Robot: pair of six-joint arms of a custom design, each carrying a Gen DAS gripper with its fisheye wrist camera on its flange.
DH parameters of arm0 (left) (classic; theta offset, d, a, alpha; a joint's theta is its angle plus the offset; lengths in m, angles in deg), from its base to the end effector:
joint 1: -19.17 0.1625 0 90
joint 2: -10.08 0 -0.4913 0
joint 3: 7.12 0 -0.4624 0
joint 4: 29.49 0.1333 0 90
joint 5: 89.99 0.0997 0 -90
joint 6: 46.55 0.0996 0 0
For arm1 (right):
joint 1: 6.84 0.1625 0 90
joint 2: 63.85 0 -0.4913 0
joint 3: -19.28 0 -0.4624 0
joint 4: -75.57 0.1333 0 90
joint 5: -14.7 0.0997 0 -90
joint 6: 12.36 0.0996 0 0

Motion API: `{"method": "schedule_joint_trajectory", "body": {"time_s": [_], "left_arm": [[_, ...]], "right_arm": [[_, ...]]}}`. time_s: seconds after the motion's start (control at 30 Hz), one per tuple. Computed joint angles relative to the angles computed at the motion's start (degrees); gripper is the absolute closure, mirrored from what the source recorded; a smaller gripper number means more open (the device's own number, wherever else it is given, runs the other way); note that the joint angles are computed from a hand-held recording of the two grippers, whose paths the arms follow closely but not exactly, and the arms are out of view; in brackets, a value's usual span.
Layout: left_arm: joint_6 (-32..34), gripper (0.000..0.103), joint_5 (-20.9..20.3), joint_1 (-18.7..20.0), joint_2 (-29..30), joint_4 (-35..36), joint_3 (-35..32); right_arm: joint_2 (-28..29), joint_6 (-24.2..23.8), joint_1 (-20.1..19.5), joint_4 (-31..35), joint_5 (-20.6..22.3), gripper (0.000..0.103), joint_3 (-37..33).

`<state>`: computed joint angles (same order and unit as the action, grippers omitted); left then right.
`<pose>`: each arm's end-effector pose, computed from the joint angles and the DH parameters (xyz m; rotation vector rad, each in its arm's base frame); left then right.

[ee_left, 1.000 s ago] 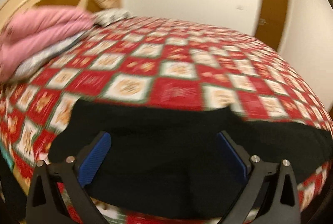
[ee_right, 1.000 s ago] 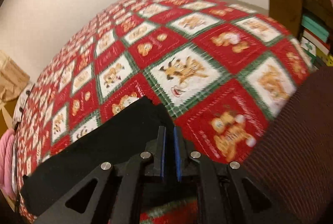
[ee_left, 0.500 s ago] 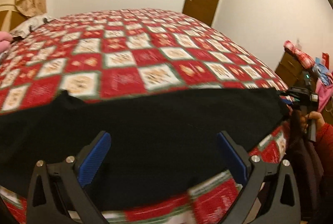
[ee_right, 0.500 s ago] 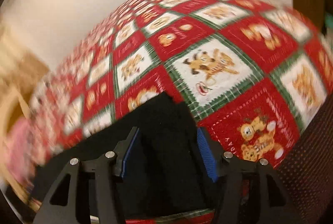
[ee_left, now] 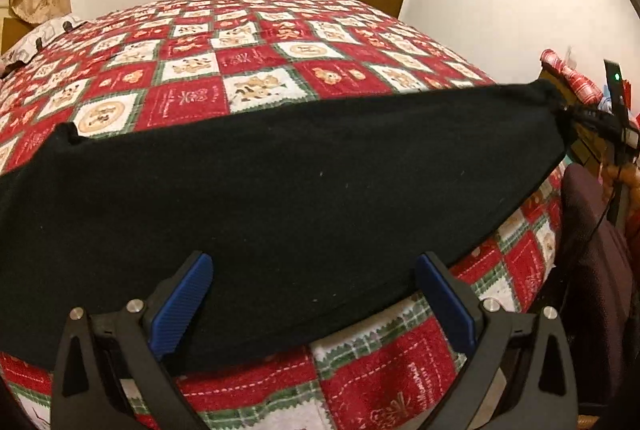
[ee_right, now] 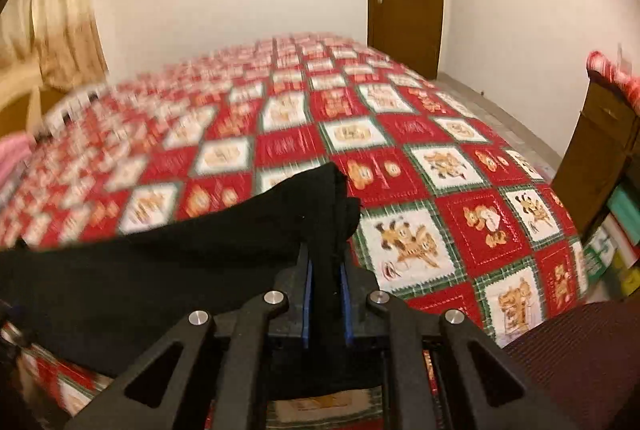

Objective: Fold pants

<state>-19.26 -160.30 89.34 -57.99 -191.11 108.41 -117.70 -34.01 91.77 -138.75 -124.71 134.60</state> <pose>-0.0552 -0.6450 0.2328 0.9954 2.5356 -0.5506 0.1489 -0.5983 0.2121 -0.0202 -2.0294 1.0840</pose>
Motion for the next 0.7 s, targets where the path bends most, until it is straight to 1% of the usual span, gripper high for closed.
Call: {"method": "schedule_joint_trajectory", "body": {"time_s": [0.07,0.1,0.13,0.17,0.2,0.23,0.27,0.3,0.33,0.37,0.4,0.43,0.47,0.5,0.53,0.57,0.63,0.7], "left_arm": [[1.4,0.000,1.5,-0.4,0.3,-1.6,0.7],[2.9,0.000,2.9,-0.9,0.6,-3.3,1.4],[4.1,0.000,3.9,-1.2,0.8,-4.4,1.9],[5.5,0.000,5.0,-1.5,0.9,-5.4,2.4],[7.2,0.000,6.1,-1.9,1.0,-6.0,2.9],[8.0,0.000,6.1,-2.0,0.8,-5.9,3.0],[8.3,0.000,5.6,-2.0,0.6,-5.4,3.1],[8.1,0.000,4.4,-1.7,0.3,-4.5,2.9],[7.7,0.000,3.8,-1.5,0.3,-4.0,2.6],[7.2,0.000,3.4,-1.4,0.4,-3.8,2.3],[6.8,0.000,3.2,-1.3,0.5,-3.9,2.3],[6.6,0.000,3.1,-1.3,0.6,-4.0,2.2],[6.7,0.000,3.2,-1.4,0.7,-4.3,2.3],[6.9,0.000,3.3,-1.6,0.9,-4.6,2.4],[7.1,0.000,3.5,-1.8,0.9,-4.8,2.7],[7.4,0.000,3.5,-1.9,0.9,-4.9,2.9],[8.4,0.000,3.3,-1.9,0.6,-4.6,3.3],[8.9,0.000,2.7,-1.8,0.1,-3.8,3.3]], "right_arm": [[-0.1,2.7,-2.0,6.3,0.3,0.090,-0.3],[-0.9,5.5,-2.9,11.2,0.2,0.088,-0.1],[-1.0,8.0,-3.9,14.7,-1.0,0.086,-0.1],[-1.7,9.6,-4.4,15.9,-0.4,0.082,0.5],[-2.5,10.8,-4.7,14.6,0.6,0.072,1.5],[-3.3,12.7,-4.3,11.0,0.1,0.067,2.7],[-3.1,12.9,-3.8,7.3,-1.7,0.067,3.3],[-2.3,11.7,-2.5,1.5,-5.8,0.067,3.4],[-1.6,9.5,-1.6,-2.5,-7.6,0.067,3.2],[-1.5,7.7,-0.6,-5.5,-7.5,0.067,3.8],[-1.8,7.3,0.0,-6.1,-5.6,0.067,4.8],[-2.2,8.2,0.5,-4.9,-4.6,0.067,5.4],[-2.3,9.7,1.2,-2.6,-2.0,0.067,6.1],[-2.3,10.0,1.5,-1.7,-0.2,0.067,6.5],[-1.5,10.2,2.0,0.1,2.8,0.067,6.3],[-0.3,10.4,2.4,1.9,4.2,0.067,5.4],[1.8,11.2,2.9,4.3,5.3,0.067,4.5],[3.4,14.4,2.8,9.5,5.6,0.067,2.9]]}}
